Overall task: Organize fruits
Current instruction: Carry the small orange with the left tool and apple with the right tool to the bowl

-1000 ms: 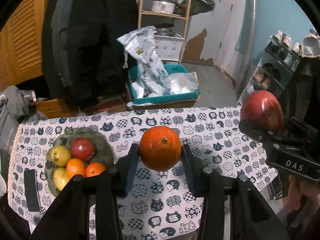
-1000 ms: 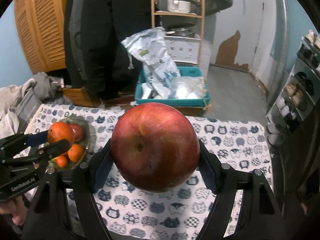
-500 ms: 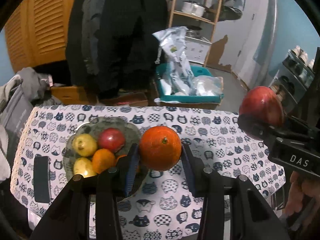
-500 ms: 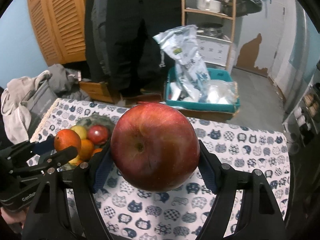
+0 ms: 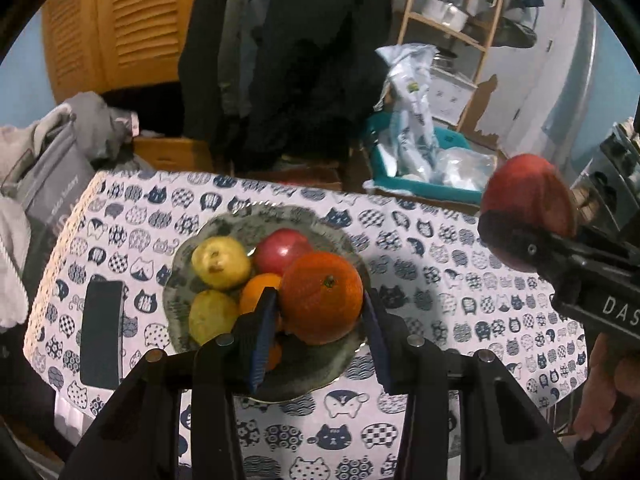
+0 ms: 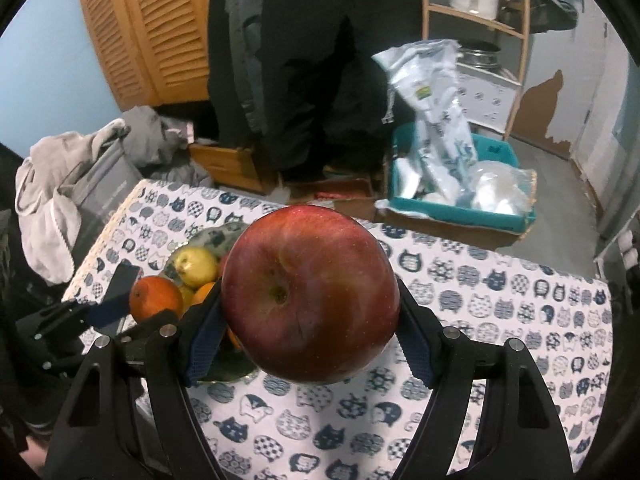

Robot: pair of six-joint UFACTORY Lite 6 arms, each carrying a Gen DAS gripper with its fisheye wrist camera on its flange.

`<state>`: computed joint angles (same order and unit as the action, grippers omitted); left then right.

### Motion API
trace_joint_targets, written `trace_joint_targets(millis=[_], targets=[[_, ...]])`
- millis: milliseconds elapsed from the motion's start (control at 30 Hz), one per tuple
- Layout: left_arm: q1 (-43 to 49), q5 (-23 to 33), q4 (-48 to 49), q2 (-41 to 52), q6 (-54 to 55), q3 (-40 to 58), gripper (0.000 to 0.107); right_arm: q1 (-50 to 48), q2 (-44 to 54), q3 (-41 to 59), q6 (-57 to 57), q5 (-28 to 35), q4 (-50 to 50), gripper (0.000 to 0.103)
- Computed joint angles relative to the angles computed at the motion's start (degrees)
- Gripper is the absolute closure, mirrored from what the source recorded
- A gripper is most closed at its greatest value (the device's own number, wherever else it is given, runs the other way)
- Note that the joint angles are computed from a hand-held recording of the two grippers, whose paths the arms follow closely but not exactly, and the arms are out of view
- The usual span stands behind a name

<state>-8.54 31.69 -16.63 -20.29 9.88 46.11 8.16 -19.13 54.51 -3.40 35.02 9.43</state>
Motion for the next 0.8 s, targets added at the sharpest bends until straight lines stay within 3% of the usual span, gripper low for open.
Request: trace_joint_targets(millis=[367, 600, 800], targets=[[7.78, -1.84, -8.94, 7.09, 12.61, -2.48, 0.063, 7.58, 12.42, 2.39, 6.08, -5.75, -1.93, 0.026], [11.03, -2.23, -13.65, 10.69, 18.29, -2.66, 0.063, 8.31, 19.09, 3.96, 4.21, -8.04, 0.87, 0.026], [12.24, -2.8, -14.56, 13.19, 19.51, -1.33, 0.054, 7.67, 24.63, 5.64, 0.5, -9.71, 5.53, 0.026]])
